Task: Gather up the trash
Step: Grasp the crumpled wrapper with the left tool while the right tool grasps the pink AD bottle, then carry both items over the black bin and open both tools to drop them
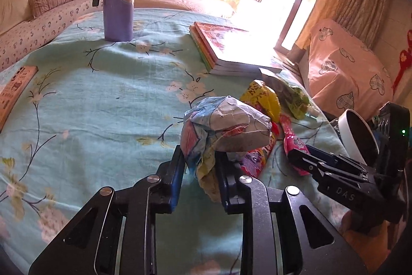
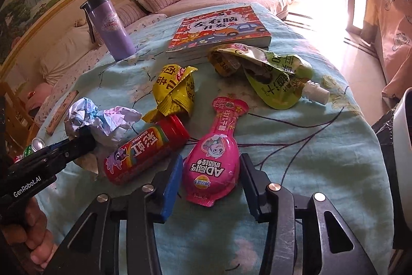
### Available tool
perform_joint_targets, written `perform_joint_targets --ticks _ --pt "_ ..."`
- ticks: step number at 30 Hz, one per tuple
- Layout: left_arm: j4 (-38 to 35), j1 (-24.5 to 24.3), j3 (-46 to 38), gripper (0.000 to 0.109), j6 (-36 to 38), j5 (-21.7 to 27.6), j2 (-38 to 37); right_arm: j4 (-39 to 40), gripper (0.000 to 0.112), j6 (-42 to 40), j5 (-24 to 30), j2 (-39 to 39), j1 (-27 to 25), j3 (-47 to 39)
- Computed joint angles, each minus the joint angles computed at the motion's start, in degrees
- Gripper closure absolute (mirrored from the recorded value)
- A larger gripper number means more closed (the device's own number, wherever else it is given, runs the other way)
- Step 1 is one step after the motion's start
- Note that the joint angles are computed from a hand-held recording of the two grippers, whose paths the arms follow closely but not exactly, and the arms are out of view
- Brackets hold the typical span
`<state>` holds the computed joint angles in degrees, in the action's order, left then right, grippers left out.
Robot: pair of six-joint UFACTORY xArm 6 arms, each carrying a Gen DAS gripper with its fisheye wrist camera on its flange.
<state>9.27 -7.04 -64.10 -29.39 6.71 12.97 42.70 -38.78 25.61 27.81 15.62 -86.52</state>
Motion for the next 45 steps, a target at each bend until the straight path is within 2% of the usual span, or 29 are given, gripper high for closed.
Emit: perform_joint_targets --ticks 3,9,12,14,26,45 --pt "0.3 -0.3 3.1 0.090 -1.2 -1.5 -2.9 5.5 0.070 -4.8 0.2 -3.1 -0.9 3.4" --pt "-5.0 -3.1 8.4 0.090 1.6 -4.2 -8.1 14.8 0.070 -13.6 1.0 -10.4 -3.2 10.9" --pt "-7.4 -5.4 9.3 0.090 3.9 -4.9 -9.4 17.4 0.070 -16.0 1.3 -13.2 -4.4 13.7" --pt "-11.7 -7.5 9.0 0.090 8.2 -5.0 -9.3 18.8 0.070 -16.9 1.6 -14.5 -5.2 15.0" --pt "-15.0 -14.5 1.5 0.091 13.1 -0.7 -2.9 23.4 0.070 -20.1 3.1 -19.2 -11.1 19.8" --pt "-10.3 -20.3 -17.3 0.091 12.3 8.5 8.5 27.9 0.070 -23.2 5.9 -19.8 -20.5 18.9"
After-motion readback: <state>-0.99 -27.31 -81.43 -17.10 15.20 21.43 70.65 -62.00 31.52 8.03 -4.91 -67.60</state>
